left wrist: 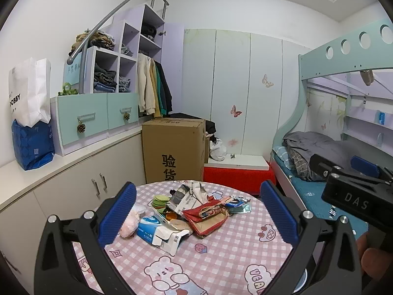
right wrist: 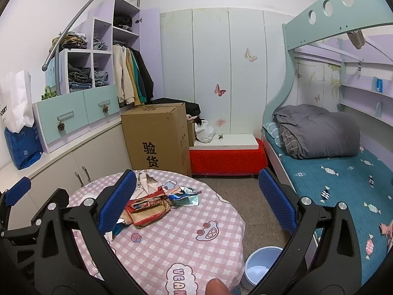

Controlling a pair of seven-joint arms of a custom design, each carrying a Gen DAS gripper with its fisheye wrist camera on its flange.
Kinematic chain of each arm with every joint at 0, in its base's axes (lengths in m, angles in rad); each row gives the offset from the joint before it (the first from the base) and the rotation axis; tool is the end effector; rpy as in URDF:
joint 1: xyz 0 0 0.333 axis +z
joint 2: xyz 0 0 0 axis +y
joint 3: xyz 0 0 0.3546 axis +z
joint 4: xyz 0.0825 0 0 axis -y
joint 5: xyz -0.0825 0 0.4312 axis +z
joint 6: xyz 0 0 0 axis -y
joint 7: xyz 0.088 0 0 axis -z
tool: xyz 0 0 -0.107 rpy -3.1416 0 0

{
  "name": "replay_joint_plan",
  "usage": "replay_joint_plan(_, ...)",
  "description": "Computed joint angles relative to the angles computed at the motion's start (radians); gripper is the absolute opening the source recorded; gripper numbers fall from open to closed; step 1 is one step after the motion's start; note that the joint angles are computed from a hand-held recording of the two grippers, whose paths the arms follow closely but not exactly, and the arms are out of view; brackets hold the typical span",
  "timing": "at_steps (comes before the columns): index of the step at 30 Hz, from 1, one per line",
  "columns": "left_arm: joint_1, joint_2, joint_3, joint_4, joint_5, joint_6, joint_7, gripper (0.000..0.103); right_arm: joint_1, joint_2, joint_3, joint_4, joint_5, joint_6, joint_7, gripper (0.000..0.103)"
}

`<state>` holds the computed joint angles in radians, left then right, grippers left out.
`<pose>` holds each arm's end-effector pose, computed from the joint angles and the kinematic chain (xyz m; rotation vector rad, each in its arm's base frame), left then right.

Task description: Collect trash

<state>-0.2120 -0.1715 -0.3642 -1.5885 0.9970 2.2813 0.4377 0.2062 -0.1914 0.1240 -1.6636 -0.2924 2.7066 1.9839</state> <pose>0.4791 -0.3214 0.8462 -1.5210 1.2476 -0.9624 0.5281 0.2035 0.8665 -1.4794 1.3245 -0.8698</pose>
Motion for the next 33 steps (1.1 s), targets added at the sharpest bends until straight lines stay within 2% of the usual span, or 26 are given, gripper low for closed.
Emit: replay_joint_plan(33,0.004,0.002,0.026,-0.030,-0.056,0.014,0.001,0.099,0.014,0.033,-0.009,0.010,0.004,-0.022,-0.021,0.098)
